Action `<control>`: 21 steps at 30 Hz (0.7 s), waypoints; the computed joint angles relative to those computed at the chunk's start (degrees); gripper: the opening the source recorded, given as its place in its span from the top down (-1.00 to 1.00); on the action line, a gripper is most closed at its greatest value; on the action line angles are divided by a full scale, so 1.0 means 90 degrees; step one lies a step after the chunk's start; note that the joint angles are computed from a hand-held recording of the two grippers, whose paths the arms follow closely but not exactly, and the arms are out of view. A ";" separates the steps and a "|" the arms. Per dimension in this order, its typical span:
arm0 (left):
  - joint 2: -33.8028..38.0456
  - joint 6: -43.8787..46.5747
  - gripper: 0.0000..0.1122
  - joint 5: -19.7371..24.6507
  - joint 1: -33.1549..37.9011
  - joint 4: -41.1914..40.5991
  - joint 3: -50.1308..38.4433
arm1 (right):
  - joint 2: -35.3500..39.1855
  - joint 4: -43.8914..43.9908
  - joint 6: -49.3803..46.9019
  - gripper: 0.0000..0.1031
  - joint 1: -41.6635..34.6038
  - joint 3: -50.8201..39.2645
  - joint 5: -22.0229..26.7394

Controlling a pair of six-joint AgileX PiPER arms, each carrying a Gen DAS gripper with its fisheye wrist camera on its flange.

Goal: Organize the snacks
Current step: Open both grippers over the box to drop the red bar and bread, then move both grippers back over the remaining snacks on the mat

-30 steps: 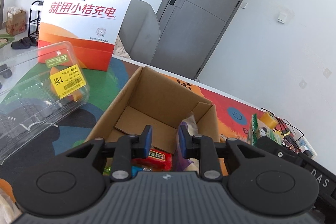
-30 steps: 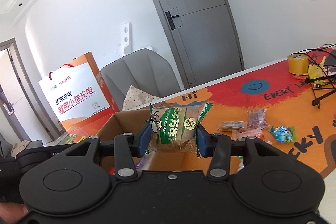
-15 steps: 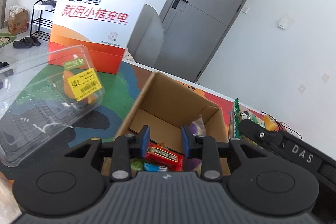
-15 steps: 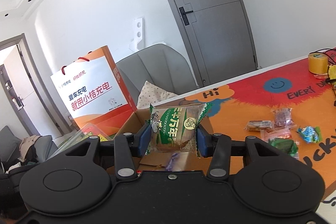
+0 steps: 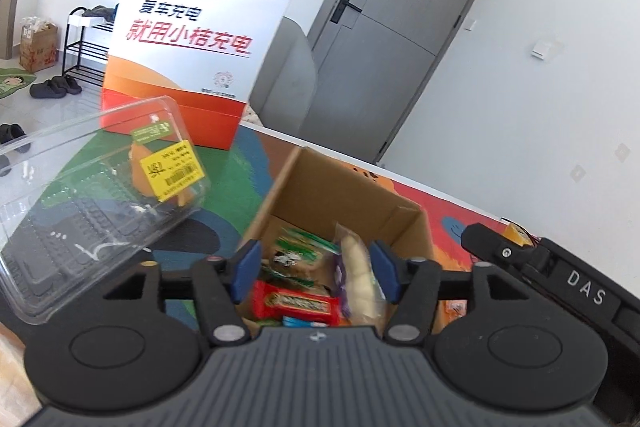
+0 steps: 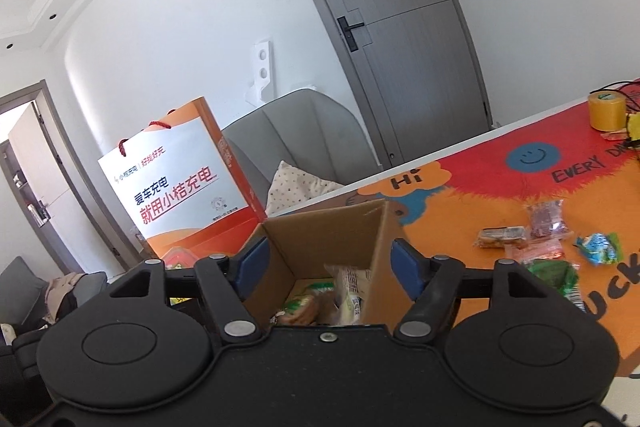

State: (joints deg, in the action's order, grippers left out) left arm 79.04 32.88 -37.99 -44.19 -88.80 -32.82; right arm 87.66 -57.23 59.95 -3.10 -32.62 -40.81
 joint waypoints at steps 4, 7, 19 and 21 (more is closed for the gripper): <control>0.0211 0.0183 -0.35 -0.0172 -0.0221 -0.0208 -0.0241 | -0.0030 -0.0333 0.0187 -0.48 -0.0432 0.0051 -0.0113; 0.0362 0.0385 -0.48 -0.0316 -0.0365 -0.0428 -0.0434 | -0.0046 -0.0675 0.0373 -0.57 -0.0704 0.0047 -0.0142; 0.0769 0.0924 -0.64 -0.0624 -0.0800 -0.0928 -0.1029 | -0.0202 -0.1776 0.0999 -0.87 -0.1734 0.0068 -0.0529; 0.0841 0.1010 -0.65 -0.0601 -0.0857 -0.0965 -0.1143 | -0.0203 -0.1975 0.1123 -0.89 -0.1947 0.0037 -0.0586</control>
